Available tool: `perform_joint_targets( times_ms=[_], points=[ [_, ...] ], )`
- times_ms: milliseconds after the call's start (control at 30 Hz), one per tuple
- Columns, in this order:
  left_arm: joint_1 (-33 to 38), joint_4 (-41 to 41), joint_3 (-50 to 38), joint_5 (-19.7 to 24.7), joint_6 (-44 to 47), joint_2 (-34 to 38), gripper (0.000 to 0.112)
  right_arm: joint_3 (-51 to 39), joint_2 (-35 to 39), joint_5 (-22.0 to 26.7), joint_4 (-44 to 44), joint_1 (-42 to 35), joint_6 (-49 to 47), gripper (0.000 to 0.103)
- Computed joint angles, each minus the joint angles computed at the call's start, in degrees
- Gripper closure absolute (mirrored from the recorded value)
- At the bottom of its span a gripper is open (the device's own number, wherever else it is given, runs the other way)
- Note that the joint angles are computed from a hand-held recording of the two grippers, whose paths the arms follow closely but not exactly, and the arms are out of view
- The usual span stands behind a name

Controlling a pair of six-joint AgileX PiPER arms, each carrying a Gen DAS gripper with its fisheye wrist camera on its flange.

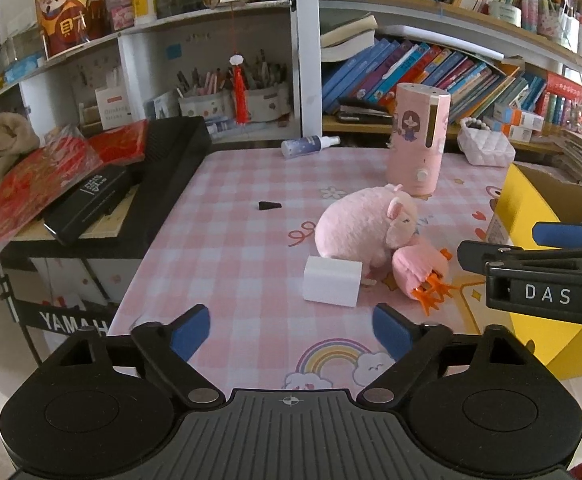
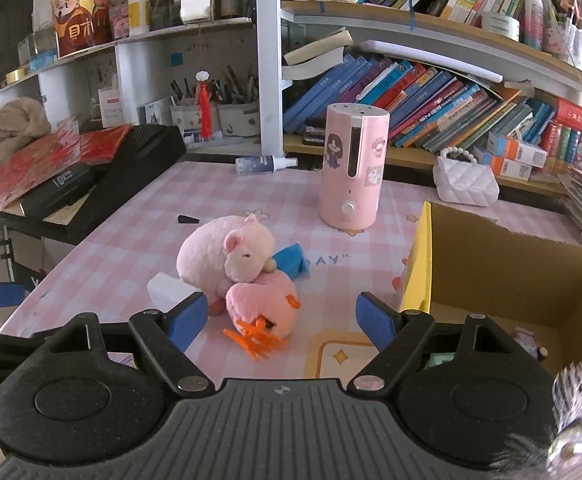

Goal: Organize objects
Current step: 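Move both tools toward the plush pig and white block, then grasp the white block with the left tool while the right tool grasps the pink chick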

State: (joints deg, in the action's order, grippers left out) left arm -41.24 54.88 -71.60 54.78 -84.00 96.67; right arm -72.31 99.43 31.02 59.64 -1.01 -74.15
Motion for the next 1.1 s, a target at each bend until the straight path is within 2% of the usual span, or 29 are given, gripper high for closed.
perform_joint_targets(
  times_ms=[367, 700, 867, 1100],
  points=[
    [1.7, -1.7, -2.7, -1.2, 2.0, 2.4, 0.02, -5.7, 4.2, 1.0, -2.2, 0.2, 2.7, 0.023],
    [4.3, -4.3, -4.9, -4.9, 5.4, 5.3, 0.02, -11.9, 8.2, 3.6, -5.7, 0.5, 7.0, 0.023],
    [6.8, -4.0, -8.0, -6.2, 8.3, 9.1, 0.02, -16.0, 10.7, 4.4, -8.0, 1.2, 10.6, 0.023],
    [11.0, -9.4, -15.2, -9.7, 16.8, 16.0, 0.021, -20.6, 13.4, 5.8, -11.3, 2.2, 14.5, 0.023]
  ],
)
